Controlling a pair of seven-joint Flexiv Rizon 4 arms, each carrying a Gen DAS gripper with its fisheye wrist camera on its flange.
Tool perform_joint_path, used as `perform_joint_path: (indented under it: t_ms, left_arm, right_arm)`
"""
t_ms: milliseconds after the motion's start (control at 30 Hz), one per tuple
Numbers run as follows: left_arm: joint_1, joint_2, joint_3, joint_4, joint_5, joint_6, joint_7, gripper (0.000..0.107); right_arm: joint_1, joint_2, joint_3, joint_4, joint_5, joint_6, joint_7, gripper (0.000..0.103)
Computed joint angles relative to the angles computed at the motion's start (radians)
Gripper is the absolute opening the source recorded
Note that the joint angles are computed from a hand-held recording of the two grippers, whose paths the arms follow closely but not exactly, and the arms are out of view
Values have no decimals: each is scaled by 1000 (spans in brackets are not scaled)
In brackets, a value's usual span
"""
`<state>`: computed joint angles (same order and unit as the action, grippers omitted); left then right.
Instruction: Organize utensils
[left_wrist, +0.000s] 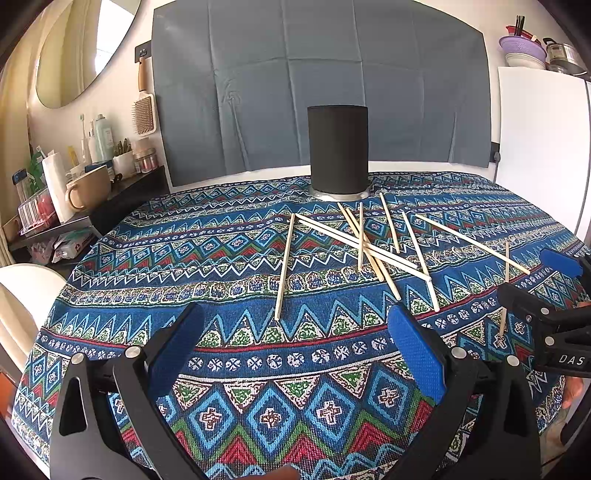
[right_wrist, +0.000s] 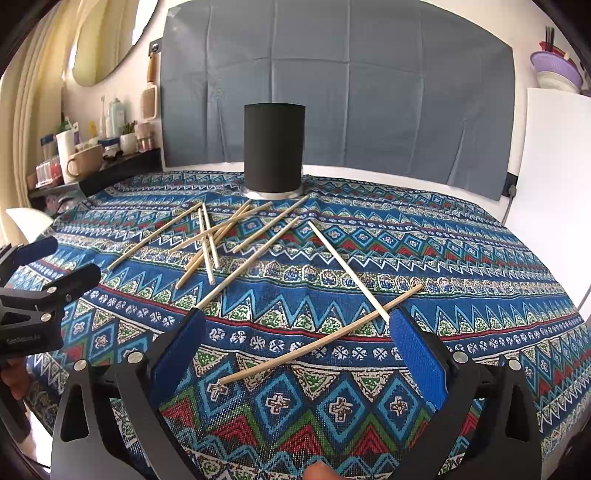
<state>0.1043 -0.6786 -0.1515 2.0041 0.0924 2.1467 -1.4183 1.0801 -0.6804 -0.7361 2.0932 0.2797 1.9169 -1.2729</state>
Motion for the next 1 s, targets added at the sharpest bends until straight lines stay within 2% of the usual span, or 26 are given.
perform_joint_path:
  t_ms: [233, 367, 433, 567, 633, 733, 867, 1000]
  left_arm:
    - [-11, 0, 12, 5, -8, 14, 4, 97]
    - [3, 4, -4, 0, 11, -16, 12, 97]
    - [-19, 7, 14, -2, -13, -26, 21, 97]
    - [12, 12, -18, -12, 13, -59, 33, 97]
    - [35, 19, -42, -19, 29, -92, 40, 97]
    - [91, 36, -106, -30, 50, -180, 53, 97]
    - [109, 58, -132, -49, 21, -264, 93, 97]
    - [117, 86, -144, -68, -34, -354, 149, 97]
  right_arm:
    - [18, -9, -22, 0, -3, -12, 7, 95]
    - [29, -18, -36, 1, -2, -11, 14, 95]
    - [25, -14, -33, 1, -7, -17, 15, 95]
    - [-8, 21, 2, 6, -47, -39, 11, 95]
    - [-20, 42, 12, 10, -84, -67, -6, 95]
    - [13, 39, -37, 22, -103, -74, -8, 95]
    - [27, 56, -78, 20, -118, -79, -28, 95]
    - [-44, 123, -36, -16, -199, -180, -24, 95]
